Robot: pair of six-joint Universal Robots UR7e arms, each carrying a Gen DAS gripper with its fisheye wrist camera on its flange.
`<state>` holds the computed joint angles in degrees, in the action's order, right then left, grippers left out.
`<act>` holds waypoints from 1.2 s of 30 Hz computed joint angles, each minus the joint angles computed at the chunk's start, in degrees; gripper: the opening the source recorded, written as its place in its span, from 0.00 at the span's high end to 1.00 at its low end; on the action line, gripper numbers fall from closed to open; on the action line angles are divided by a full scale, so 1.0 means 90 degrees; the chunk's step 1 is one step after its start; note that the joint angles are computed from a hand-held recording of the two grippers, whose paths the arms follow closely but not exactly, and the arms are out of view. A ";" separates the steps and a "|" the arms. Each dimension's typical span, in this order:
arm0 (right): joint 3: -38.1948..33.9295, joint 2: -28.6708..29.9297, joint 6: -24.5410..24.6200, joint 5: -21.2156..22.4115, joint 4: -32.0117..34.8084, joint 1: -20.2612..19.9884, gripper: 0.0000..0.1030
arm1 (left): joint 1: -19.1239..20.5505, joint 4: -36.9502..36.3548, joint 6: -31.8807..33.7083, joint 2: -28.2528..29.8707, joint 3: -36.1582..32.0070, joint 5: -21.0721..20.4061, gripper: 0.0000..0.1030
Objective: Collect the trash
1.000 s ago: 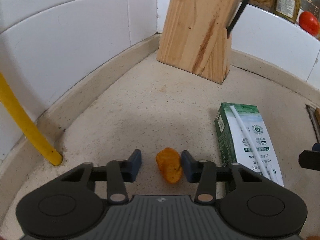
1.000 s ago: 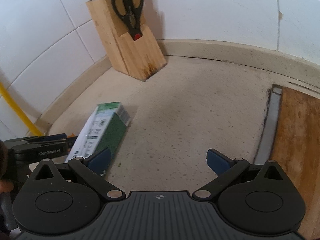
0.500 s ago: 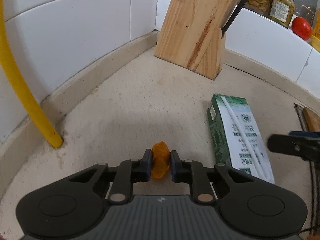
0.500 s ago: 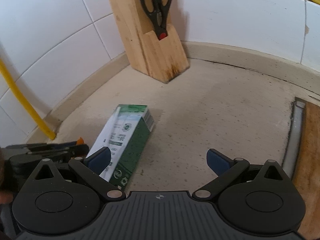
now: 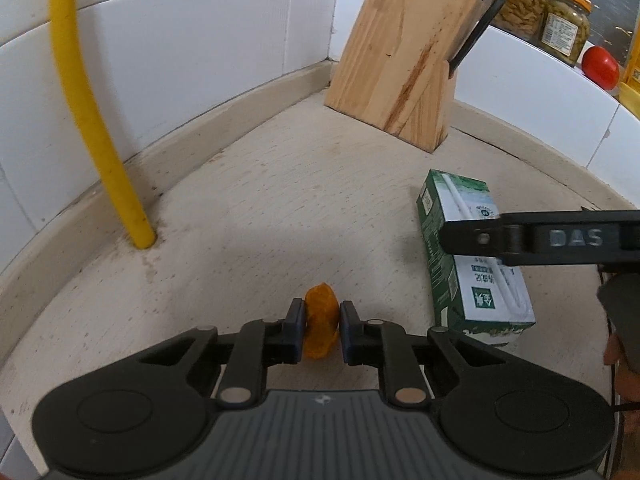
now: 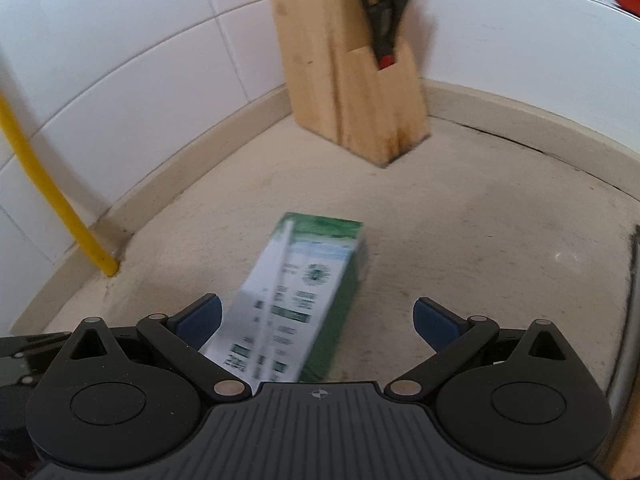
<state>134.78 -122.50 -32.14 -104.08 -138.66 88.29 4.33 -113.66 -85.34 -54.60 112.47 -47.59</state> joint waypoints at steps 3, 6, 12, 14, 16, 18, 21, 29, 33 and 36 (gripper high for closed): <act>0.0057 0.0264 0.0027 -0.0461 -0.0204 0.0298 0.00 | -0.0036 0.0087 -0.0129 -0.0030 0.0014 0.0004 0.87; 0.0129 0.0411 -0.0044 -0.0784 -0.0398 0.0426 0.01 | -0.0060 0.0174 -0.0207 -0.0027 -0.0007 0.0005 0.87; 0.0098 0.0116 -0.0532 -0.0491 0.0153 0.0217 0.13 | -0.0144 0.0212 -0.0190 0.0020 -0.0048 -0.0061 0.87; 0.0003 -0.0063 -0.0666 -0.0389 0.0565 0.0190 0.36 | -0.0196 0.0182 -0.0162 0.0030 -0.0056 -0.0102 0.87; -0.0167 -0.0213 -0.0683 -0.0338 0.1146 0.0156 0.39 | -0.0260 0.0114 -0.0139 0.0030 -0.0042 -0.0148 0.87; -0.0225 -0.0350 -0.0721 -0.0389 0.1445 0.0156 0.39 | -0.0326 0.0104 -0.0145 0.0039 -0.0037 -0.0200 0.87; -0.0314 -0.0588 -0.0760 -0.0457 0.1966 0.0233 0.40 | -0.0423 0.0125 -0.0224 0.0019 -0.0022 -0.0309 0.87; -0.0197 -0.1135 -0.1320 -0.0443 0.1878 0.0296 0.10 | -0.0496 0.0271 -0.0287 0.0019 -0.0052 -0.0468 0.87; -0.0172 -0.1022 -0.1346 -0.0318 0.1797 0.0258 0.03 | -0.0466 0.0448 -0.0199 0.0109 -0.0164 -0.0397 0.83; -0.0041 -0.0933 -0.1451 -0.0423 0.1552 0.0328 0.02 | -0.0450 0.0467 -0.0198 0.0126 -0.0168 -0.0345 0.68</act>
